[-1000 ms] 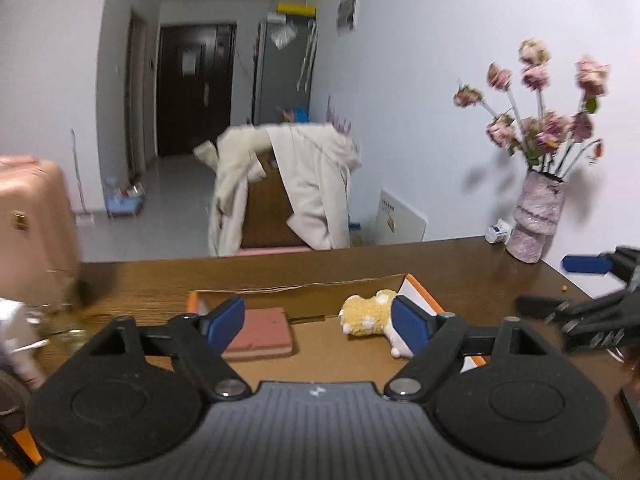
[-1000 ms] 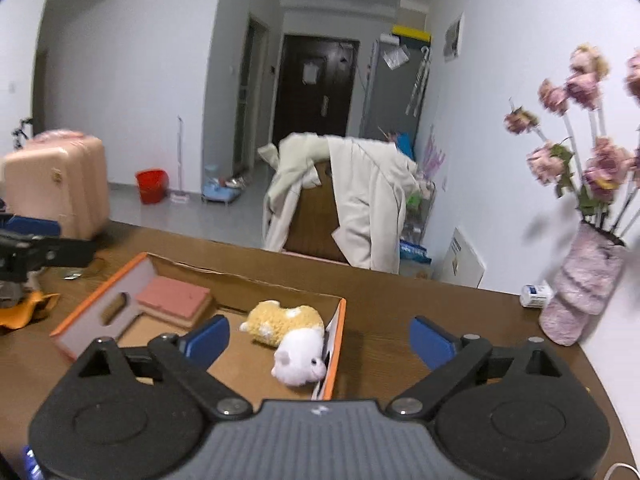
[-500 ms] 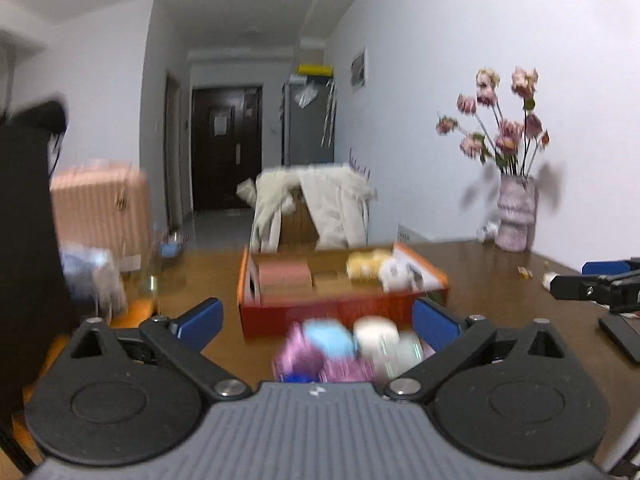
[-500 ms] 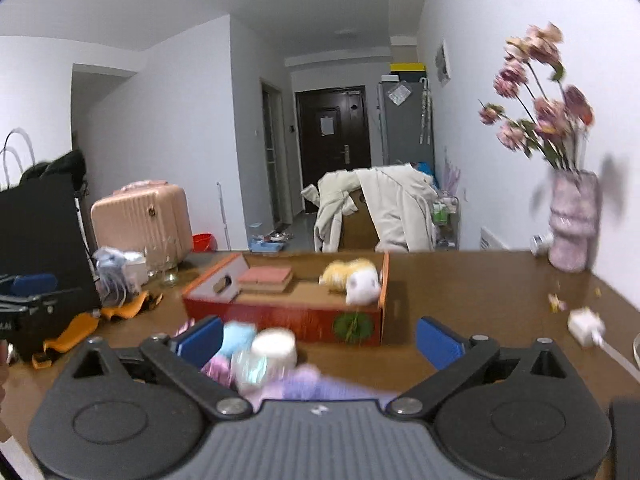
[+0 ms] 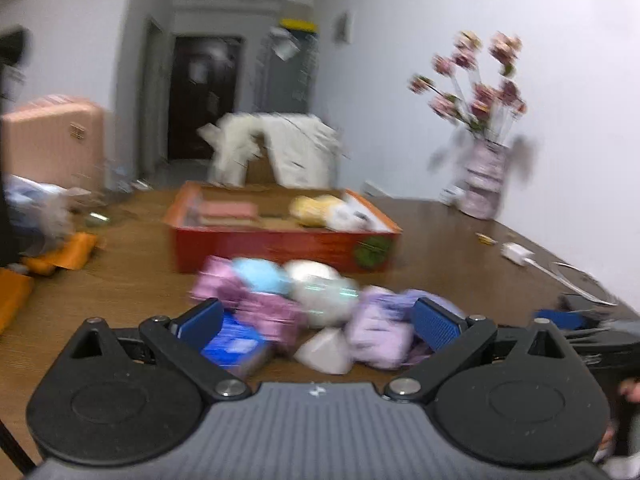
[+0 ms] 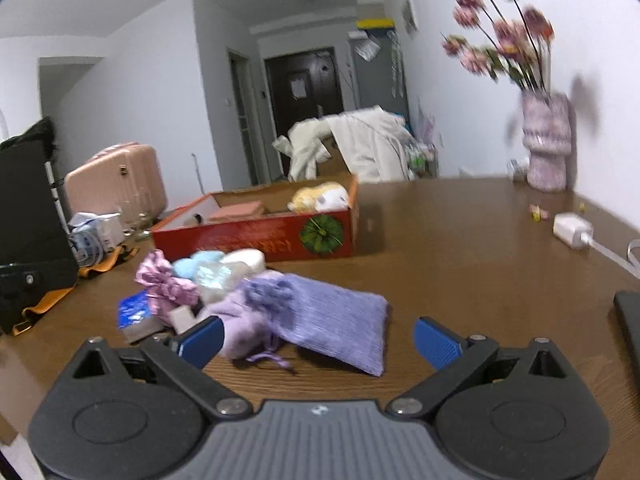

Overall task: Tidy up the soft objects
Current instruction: 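Grasp the purple lavender sachet with the right gripper, then take the purple sachet into the left gripper from the right gripper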

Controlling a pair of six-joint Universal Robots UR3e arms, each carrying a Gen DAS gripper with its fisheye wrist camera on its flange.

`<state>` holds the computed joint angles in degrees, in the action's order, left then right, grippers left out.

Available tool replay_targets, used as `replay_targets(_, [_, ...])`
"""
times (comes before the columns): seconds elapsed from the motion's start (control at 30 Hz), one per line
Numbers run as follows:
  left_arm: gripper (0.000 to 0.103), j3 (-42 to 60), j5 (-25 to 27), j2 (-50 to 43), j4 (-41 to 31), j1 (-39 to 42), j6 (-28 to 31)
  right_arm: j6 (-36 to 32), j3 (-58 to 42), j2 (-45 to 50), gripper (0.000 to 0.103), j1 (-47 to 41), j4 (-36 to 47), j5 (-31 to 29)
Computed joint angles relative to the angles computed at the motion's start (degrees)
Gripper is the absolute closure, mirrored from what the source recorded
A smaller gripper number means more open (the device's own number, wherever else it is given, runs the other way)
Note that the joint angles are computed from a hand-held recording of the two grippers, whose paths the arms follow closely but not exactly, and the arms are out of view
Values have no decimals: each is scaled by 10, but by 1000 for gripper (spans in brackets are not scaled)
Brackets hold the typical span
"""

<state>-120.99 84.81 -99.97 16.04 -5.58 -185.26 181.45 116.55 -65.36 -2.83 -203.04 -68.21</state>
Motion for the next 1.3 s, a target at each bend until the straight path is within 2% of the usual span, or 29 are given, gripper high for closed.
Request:
replay_targets(0.07, [2, 72, -11, -65, -14, -25, 0, 18, -35, 31, 13, -10, 21, 7])
replay_targets(0.2, [22, 238, 8, -203, -55, -75, 21, 28, -125, 98, 19, -25, 63, 24])
replay_targets(0.23, [24, 279, 12, -233, -72, -81, 24, 26, -148, 111, 20, -26, 82, 26])
replay_targets(0.27, [29, 321, 16, -262, -97, -86, 26, 24, -166, 123, 22, -27, 94, 31])
replay_targets(0.33, [46, 385, 22, -300, -155, -88, 16, 24, -204, 147, 28, -32, 125, 50])
replay_targets(0.37, [60, 404, 12, -309, -182, -83, 12, 24, -218, 155, 30, -34, 138, 58])
replay_targets(0.43, [63, 421, -6, -318, -210, -74, 2, 22, -239, 172, 30, -45, 154, 94])
replay_targets(0.53, [71, 399, -37, -309, -197, -57, -17, 14, -259, 191, 30, -58, 178, 149])
replay_targets(0.57, [73, 391, -50, -304, -197, -51, -29, 11, -261, 196, 35, -57, 176, 154])
replay_targets(0.6, [75, 384, -56, -298, -196, -48, -38, 7, -263, 196, 45, -57, 177, 157])
replay_targets(0.67, [77, 359, -68, -280, -181, -42, -48, 6, -261, 193, 54, -60, 177, 173])
replay_targets(0.77, [77, 305, -72, -238, -140, -43, -44, -5, -223, 161, 58, -69, 156, 196])
replay_targets(0.9, [77, 209, -88, -164, -74, -41, -17, -32, -122, 96, 59, -85, 95, 238])
replay_targets(1.07, [77, 72, -101, -64, -47, -32, 9, -80, 6, 17, 56, -106, 84, 285])
replay_targets(1.17, [77, -24, -92, -17, -14, -21, 7, -104, 50, -10, 55, -91, 102, 282])
replay_targets(1.23, [75, -83, -94, 0, 19, -6, 8, -104, 57, -14, 55, -65, 111, 259])
replay_targets(1.3, [65, -116, -80, 9, 28, -1, 11, -101, 59, -14, 52, -40, 105, 231])
